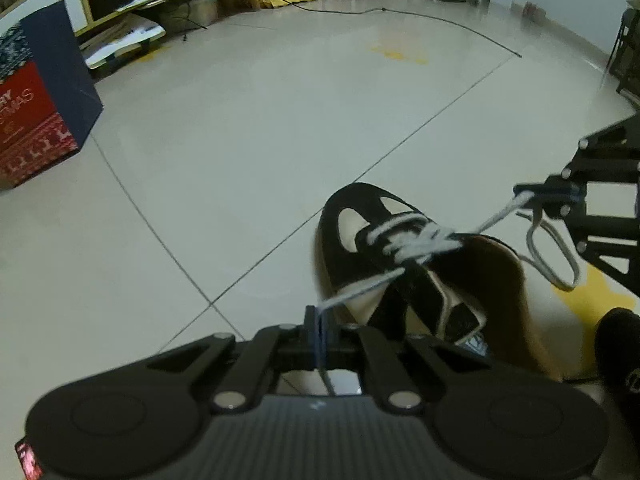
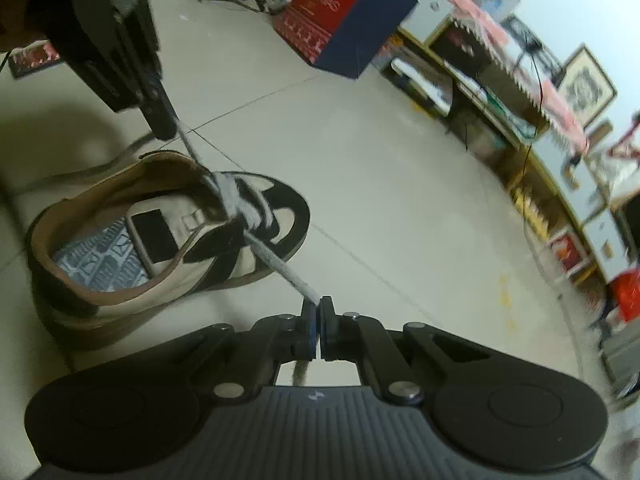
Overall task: Lace up shoes with both hands
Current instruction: 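Pull the white lace strand taut with the right gripper while the left gripper holds the sneaker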
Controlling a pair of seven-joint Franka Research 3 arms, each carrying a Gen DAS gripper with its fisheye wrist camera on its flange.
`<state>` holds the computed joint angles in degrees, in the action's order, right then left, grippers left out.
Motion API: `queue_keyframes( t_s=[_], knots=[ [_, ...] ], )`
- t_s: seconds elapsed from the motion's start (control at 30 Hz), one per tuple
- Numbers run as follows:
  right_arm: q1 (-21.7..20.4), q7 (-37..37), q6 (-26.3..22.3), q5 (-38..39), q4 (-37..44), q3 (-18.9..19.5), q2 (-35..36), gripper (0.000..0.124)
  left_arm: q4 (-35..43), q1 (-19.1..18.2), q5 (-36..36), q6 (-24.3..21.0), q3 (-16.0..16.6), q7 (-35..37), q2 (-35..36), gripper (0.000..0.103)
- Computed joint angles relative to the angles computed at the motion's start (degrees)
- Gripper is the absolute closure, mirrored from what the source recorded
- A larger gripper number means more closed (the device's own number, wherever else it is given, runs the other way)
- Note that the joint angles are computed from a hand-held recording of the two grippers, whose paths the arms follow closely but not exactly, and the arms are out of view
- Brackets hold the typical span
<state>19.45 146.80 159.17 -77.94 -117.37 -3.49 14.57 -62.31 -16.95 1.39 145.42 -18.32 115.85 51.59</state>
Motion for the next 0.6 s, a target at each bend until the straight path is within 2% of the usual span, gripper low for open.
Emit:
queue_keyframes(
  t_s=[0.13, 0.23, 0.3, 0.43, 0.53, 0.6],
  knots=[
    [-0.4, -4.7, 0.2, 3.9, -1.2, 0.1, 0.6, 0.123, -1.4, 0.6, -0.3, -1.6, -0.3, 0.4, -0.5, 0.101],
    [-0.6, -6.7, 0.4, 8.5, -2.0, -0.1, 1.3, 0.123, 1.7, -0.4, 0.1, -4.9, 0.2, 0.3, 1.0, 0.101],
    [-0.7, -8.1, 1.1, 13.1, -2.4, -0.1, 2.1, 0.123, 1.4, -0.5, 0.2, -5.0, 0.6, 0.3, 0.7, 0.101],
    [-1.9, -18.7, 2.5, 26.2, -2.0, 1.4, 4.0, 0.122, -0.8, -0.4, 0.8, -4.5, 1.3, -0.4, -0.9, 0.1],
    [2.0, -14.6, 0.5, 22.9, -2.5, -2.9, 2.9, 0.121, 1.8, -0.9, 1.3, -8.4, 1.9, -1.3, 0.5, 0.094],
    [2.4, -13.6, -1.7, 23.5, -3.5, -3.8, 1.8, 0.121, 4.9, -0.5, -0.1, -11.4, 1.6, -2.6, 2.0, 0.088]
  ],
)
